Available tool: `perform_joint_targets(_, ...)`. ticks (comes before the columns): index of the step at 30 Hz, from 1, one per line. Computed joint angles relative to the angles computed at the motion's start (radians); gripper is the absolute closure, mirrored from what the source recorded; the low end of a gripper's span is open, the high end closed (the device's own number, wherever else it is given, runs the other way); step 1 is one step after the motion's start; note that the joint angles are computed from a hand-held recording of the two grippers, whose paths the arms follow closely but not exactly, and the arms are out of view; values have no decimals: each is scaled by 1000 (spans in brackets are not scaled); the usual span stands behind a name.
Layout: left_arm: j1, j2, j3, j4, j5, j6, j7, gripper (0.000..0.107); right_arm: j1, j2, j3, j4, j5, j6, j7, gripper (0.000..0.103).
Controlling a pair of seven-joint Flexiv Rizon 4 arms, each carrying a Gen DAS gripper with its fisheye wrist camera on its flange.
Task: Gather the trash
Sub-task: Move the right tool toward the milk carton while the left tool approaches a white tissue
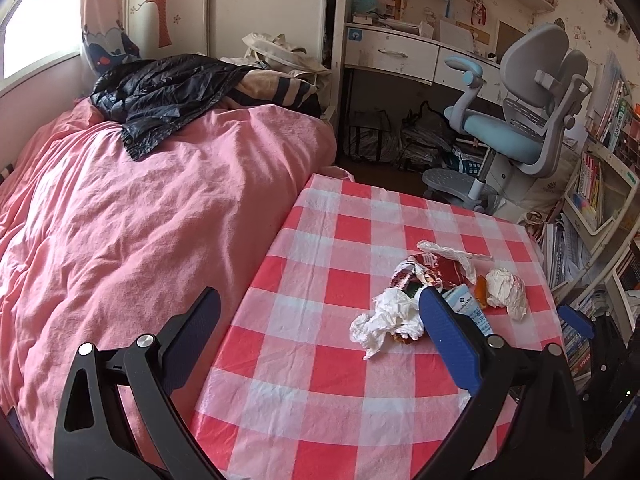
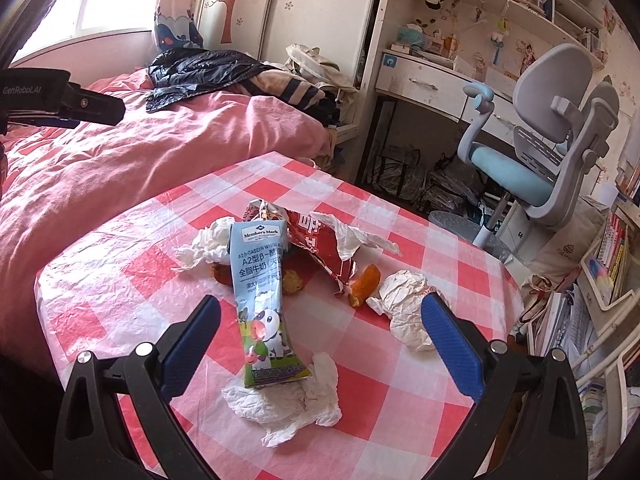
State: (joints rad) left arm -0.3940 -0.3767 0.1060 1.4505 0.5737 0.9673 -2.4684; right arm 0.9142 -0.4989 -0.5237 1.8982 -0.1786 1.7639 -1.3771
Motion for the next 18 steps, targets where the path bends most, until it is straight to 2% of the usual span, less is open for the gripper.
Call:
perform_joint_targets(5, 51, 34, 13, 67, -40, 14, -23, 11, -61, 4, 68, -16, -29, -43, 23, 7)
perform_joint_targets(10, 89, 45, 5, 92, -69, 12, -18, 11, -179, 9, 208, -42, -98, -84, 50, 7)
perform_joint_targets(18, 72, 1, -11, 36, -65, -7, 60, 11, -290, 10, 332, -56, -198, -118, 82, 7)
